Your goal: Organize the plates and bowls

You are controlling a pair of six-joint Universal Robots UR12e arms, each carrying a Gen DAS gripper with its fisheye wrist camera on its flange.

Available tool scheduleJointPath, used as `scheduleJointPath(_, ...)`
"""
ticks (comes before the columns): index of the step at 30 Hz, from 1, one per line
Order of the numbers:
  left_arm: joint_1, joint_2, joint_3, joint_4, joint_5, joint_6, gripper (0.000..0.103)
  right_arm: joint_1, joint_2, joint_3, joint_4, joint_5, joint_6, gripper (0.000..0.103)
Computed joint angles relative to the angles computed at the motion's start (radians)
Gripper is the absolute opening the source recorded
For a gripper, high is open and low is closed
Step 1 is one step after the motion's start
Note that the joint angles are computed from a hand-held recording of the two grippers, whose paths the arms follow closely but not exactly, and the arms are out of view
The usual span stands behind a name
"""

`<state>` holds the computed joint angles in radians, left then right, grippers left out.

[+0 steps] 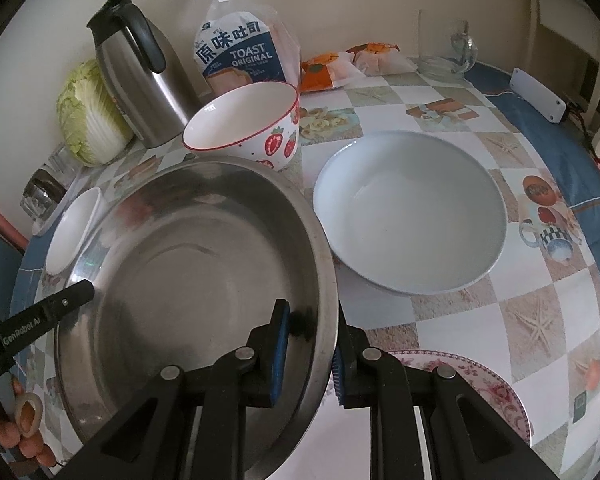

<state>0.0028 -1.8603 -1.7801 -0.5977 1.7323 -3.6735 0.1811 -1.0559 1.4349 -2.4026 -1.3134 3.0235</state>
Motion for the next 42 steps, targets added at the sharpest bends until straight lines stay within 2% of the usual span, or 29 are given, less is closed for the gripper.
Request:
scheduleJointPath(7, 0.001, -0.002, 0.0, 0.008, 0.002, 0.004, 0.03, 0.006, 0.001, -0.001, -0.007, -0.016, -0.006, 0.023)
scheduleJointPath(17, 0.004, 0.01, 0.008, -0.029, 0.003, -0.019, 0.031, 0.007, -0.003, -0.008, 0.008, -0.038, -0.004, 0.024)
scheduleJointPath(22, 0.002, 0.018, 0.014, -0.047, 0.008, -0.026, 0.044, 0.004, -0.011, -0.007, 0.013, -0.047, -0.008, 0.027)
scheduleJointPath(30, -0.009, 0.027, 0.03, -0.123, 0.047, -0.045, 0.054, 0.003, -0.036, 0.001, 0.01, -0.083, -0.01, 0.028)
scheduleJointPath(33, -0.017, 0.03, 0.031, -0.128, 0.05, -0.04, 0.064, 0.001, -0.044, 0.007, 0.013, -0.076, -0.003, 0.046)
scheduleJointPath(34, -0.021, 0.03, 0.032, -0.126, 0.053, -0.036, 0.073, 0.002, -0.046, 0.01, 0.013, -0.074, -0.007, 0.053)
scheduleJointPath(35, -0.025, 0.03, 0.033, -0.123, 0.056, -0.032, 0.077, 0.003, -0.048, 0.013, 0.011, -0.073, -0.015, 0.054)
scheduleJointPath(36, -0.031, 0.028, 0.033, -0.12, 0.06, -0.024, 0.077, 0.005, -0.05, 0.017, 0.004, -0.076, -0.023, 0.056)
scheduleJointPath(37, -0.036, 0.026, 0.036, -0.122, 0.063, -0.02, 0.078, 0.007, -0.053, 0.023, -0.007, -0.078, -0.031, 0.062)
scheduleJointPath(40, -0.048, 0.023, 0.039, -0.131, 0.078, -0.017, 0.082, 0.01, -0.061, 0.04, -0.028, -0.075, -0.05, 0.068)
scheduleJointPath(42, -0.051, 0.025, 0.035, -0.138, 0.082, -0.033, 0.083, 0.009, -0.067, 0.053, -0.044, -0.069, -0.049, 0.079)
